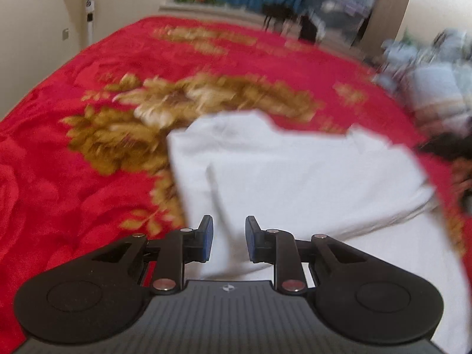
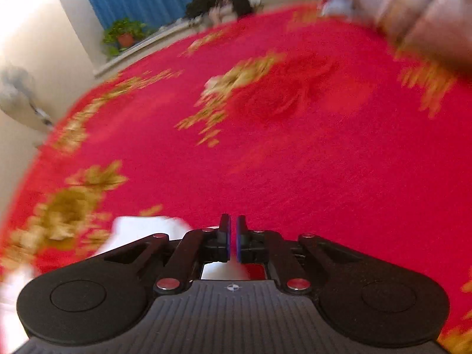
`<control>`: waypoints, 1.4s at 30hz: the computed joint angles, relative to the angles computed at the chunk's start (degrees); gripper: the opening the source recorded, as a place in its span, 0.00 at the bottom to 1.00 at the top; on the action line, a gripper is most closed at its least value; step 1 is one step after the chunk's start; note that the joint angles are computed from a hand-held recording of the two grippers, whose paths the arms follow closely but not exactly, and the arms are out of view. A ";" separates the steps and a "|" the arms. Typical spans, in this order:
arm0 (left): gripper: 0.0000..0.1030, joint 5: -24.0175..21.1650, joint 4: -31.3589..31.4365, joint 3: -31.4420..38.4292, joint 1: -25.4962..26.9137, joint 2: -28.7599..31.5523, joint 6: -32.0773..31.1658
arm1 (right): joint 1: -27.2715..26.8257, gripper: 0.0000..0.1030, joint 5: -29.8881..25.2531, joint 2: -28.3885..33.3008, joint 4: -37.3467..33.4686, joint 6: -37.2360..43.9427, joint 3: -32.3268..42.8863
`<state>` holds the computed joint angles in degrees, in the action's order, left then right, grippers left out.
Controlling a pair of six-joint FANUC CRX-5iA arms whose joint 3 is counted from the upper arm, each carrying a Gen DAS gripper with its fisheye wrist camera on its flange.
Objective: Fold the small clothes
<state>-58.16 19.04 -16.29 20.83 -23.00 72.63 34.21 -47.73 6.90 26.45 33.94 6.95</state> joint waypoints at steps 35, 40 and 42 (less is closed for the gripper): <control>0.38 -8.83 -16.16 5.61 -7.49 -16.43 15.60 | 39.58 0.23 -31.19 -44.18 17.56 -13.38 -23.76; 0.38 -14.37 -17.86 7.52 -9.26 -18.37 18.35 | 47.24 0.23 -37.11 -47.08 20.76 -20.04 -27.01; 0.38 -17.37 -14.30 7.06 -5.68 -20.17 16.73 | 49.02 0.23 -39.57 -47.65 20.18 -22.51 -27.69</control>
<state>-75.54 4.74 -9.23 15.14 -43.16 89.36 83.22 -87.29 -40.75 46.64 11.43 -20.73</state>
